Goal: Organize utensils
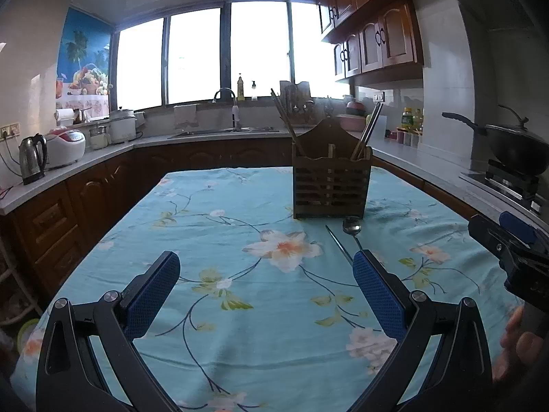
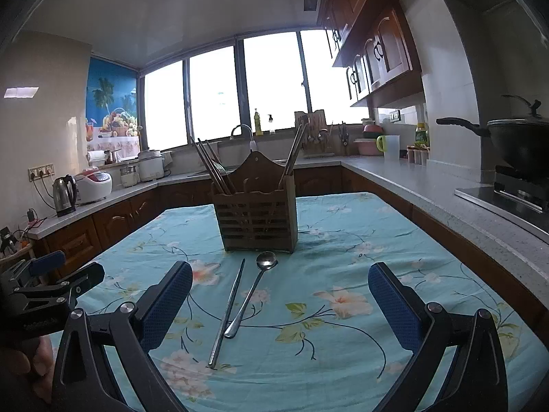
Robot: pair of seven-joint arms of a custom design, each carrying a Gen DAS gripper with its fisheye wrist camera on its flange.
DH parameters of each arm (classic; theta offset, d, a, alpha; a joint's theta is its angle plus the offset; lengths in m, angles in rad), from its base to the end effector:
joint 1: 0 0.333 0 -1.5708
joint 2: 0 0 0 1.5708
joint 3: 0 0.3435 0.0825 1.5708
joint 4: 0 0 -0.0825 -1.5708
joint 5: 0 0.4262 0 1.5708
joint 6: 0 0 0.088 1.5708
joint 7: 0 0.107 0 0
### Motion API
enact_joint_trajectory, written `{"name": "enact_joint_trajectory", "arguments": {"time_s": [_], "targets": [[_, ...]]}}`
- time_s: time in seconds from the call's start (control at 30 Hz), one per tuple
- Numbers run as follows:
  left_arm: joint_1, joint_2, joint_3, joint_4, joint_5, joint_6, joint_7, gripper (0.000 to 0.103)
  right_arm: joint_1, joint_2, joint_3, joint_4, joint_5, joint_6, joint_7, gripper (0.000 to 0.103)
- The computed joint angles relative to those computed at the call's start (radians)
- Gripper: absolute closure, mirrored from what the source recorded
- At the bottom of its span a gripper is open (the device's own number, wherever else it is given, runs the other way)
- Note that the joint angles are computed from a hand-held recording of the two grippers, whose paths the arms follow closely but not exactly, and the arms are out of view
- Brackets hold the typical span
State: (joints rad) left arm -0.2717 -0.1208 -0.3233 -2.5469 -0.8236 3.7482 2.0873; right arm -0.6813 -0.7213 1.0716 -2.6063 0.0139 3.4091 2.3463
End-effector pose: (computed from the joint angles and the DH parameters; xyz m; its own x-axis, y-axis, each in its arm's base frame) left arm 0.4472 -0.1885 0.4480 -0.1165 -0.9931 -0.0118 -0.3512 0.0523 -0.9349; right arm 0.4198 0.2339 0.5008 -0.0025 -0.9915 -0.1298 -0.2944 0.1248 -0.9475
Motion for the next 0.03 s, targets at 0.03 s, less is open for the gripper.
{"name": "enact_joint_trajectory", "arguments": {"time_s": [0.03], "targets": [[0.0,0.0,0.0,0.002,0.0,-0.006,0.002,0.0,-0.001,-0.001,0.001,0.001,0.001,-0.005,0.0,0.0]]}}
